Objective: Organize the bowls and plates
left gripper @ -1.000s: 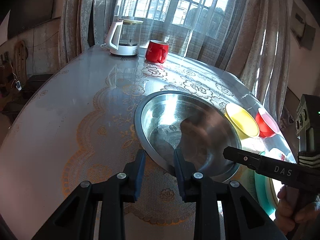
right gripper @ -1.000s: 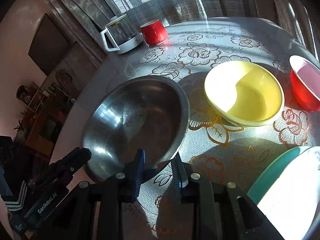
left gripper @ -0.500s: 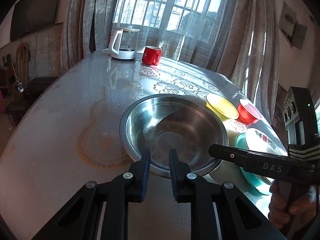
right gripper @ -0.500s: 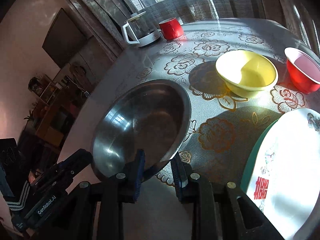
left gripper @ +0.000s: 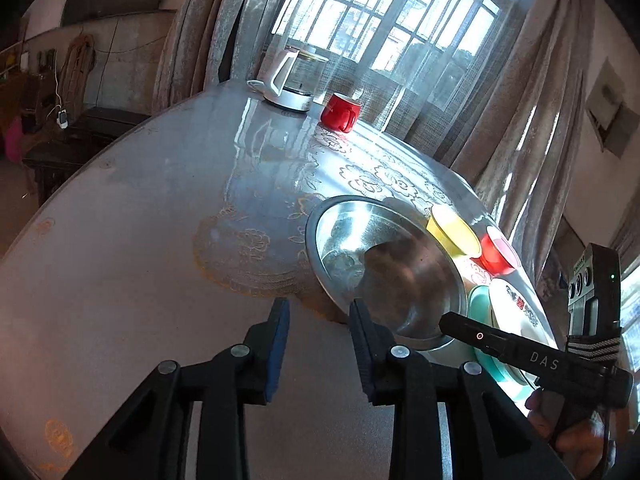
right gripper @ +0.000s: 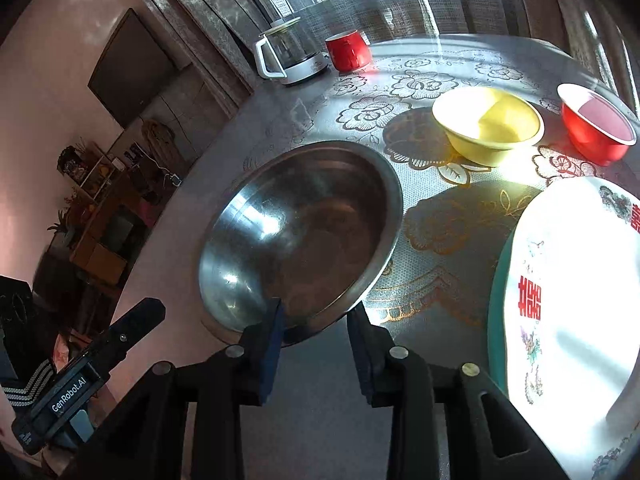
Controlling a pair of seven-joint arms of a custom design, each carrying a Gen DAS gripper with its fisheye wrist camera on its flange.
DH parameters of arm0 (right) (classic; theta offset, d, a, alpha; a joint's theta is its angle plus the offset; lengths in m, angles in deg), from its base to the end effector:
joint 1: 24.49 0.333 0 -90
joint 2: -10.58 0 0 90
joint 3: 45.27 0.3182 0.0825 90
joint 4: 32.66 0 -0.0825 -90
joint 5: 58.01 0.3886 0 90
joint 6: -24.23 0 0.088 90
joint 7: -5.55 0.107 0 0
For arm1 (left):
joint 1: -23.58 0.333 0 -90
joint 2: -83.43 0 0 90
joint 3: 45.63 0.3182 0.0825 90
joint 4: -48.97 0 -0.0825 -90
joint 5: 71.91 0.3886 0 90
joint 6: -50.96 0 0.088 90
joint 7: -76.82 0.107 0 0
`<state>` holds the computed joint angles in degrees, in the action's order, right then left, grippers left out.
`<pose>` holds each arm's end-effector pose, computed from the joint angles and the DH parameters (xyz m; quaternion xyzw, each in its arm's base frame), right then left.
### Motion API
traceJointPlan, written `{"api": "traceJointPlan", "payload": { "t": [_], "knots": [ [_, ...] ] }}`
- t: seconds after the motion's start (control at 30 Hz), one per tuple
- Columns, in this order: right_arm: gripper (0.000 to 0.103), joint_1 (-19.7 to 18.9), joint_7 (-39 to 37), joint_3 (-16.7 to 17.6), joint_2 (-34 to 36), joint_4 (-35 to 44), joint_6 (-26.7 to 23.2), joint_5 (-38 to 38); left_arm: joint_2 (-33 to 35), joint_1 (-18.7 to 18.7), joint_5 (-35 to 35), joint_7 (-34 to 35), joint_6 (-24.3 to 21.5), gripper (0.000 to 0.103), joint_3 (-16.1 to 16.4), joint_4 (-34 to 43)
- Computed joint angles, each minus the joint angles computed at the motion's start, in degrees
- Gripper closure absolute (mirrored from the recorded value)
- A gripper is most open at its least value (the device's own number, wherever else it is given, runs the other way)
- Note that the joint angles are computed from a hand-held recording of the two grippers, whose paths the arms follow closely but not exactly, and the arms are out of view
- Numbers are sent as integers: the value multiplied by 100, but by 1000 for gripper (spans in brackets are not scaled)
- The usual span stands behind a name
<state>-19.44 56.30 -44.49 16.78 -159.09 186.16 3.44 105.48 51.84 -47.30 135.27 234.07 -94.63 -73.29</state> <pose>0.5710 0.0136 0.3683 -0.6041 0.7151 -0.0600 0.3466 0.5777 -0.2214 0.3831 -0.6152 0.6733 -0.4014 0.0849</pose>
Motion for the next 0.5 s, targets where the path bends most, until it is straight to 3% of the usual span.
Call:
{"api": "traceJointPlan", "payload": {
  "t": [0.07, 0.17, 0.37, 0.47, 0.5],
  "knots": [
    [67, -27, -53, 12, 14, 12, -42, 186, 237, 252, -32, 97, -107, 67, -290, 114],
    [67, -44, -138, 27, 54, 67, -121, 387, 406, 6, -85, 195, -248, 61, -134, 380],
    [67, 62, -140, 75, 133, 78, 316, 359, 1108, -268, -515, 749, -884, 65, -200, 1160],
    [67, 76, -335, 120, 159, 46, 580, 446, 852, -918, -436, 686, -858, 86, 515, 1234],
    [68, 49, -510, 151, 140, 31, 611, 630, 811, -904, -530, 802, -765, 86, 519, 1139]
  ]
}}
